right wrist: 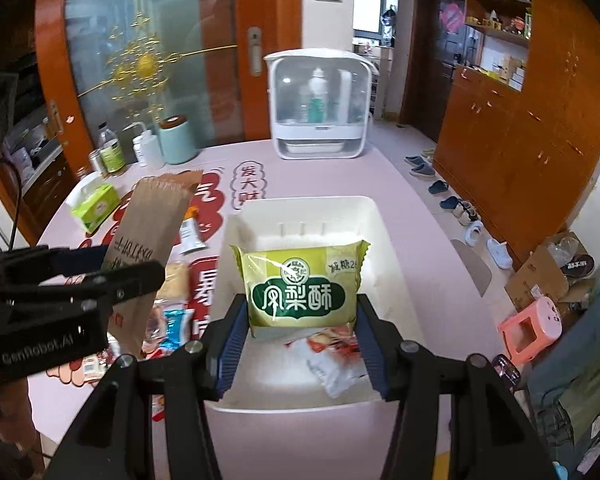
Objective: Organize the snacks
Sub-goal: 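Lift both held packs and carry them over the white tray, then open both grippers to drop the packs into the white tray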
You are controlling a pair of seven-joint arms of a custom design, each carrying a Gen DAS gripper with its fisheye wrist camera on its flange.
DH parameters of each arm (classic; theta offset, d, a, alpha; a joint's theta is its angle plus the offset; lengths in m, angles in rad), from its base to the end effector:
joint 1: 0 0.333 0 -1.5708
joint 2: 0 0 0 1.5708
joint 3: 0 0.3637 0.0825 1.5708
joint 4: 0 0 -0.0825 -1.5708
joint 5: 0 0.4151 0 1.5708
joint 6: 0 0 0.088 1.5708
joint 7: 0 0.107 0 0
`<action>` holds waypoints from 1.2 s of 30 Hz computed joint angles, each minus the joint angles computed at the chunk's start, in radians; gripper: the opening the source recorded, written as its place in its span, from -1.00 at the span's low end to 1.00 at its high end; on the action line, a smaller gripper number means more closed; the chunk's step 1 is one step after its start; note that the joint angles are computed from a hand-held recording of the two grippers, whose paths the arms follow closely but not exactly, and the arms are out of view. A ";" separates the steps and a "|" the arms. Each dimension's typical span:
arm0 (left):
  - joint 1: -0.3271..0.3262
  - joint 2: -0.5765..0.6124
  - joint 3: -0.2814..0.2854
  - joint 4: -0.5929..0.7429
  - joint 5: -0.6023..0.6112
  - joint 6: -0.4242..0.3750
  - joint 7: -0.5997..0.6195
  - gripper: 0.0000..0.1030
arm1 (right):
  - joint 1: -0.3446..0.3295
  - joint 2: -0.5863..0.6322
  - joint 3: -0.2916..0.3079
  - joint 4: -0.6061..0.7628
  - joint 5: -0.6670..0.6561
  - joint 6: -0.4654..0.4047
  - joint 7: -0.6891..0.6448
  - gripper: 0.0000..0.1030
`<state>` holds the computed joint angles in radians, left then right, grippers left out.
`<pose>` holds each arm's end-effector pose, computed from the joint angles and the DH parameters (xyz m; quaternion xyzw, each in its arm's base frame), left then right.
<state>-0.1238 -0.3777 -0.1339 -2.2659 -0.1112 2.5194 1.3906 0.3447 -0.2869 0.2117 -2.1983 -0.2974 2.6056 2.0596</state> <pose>0.4793 -0.1348 0.6140 -0.6673 0.6773 -0.2716 0.1492 0.4426 0.2970 0.6134 -0.7463 0.5601 -0.2240 0.2815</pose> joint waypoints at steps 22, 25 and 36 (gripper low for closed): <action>-0.022 0.184 -0.073 0.160 0.184 -0.021 -0.168 0.01 | -0.055 0.043 -0.056 -0.015 0.062 0.061 -0.037 0.04; -0.022 0.194 -0.073 0.172 0.202 -0.019 -0.180 0.01 | -0.055 0.051 -0.058 -0.008 0.063 0.059 -0.041 0.04; -0.009 0.189 -0.064 0.172 0.258 -0.011 -0.223 0.32 | -0.060 0.078 -0.052 0.020 0.018 0.023 0.012 0.11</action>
<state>-0.1328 -0.1890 -0.1983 -2.0938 0.1464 2.5079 1.1677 0.2844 -0.2092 0.1596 -2.1785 -0.2795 2.6291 2.0717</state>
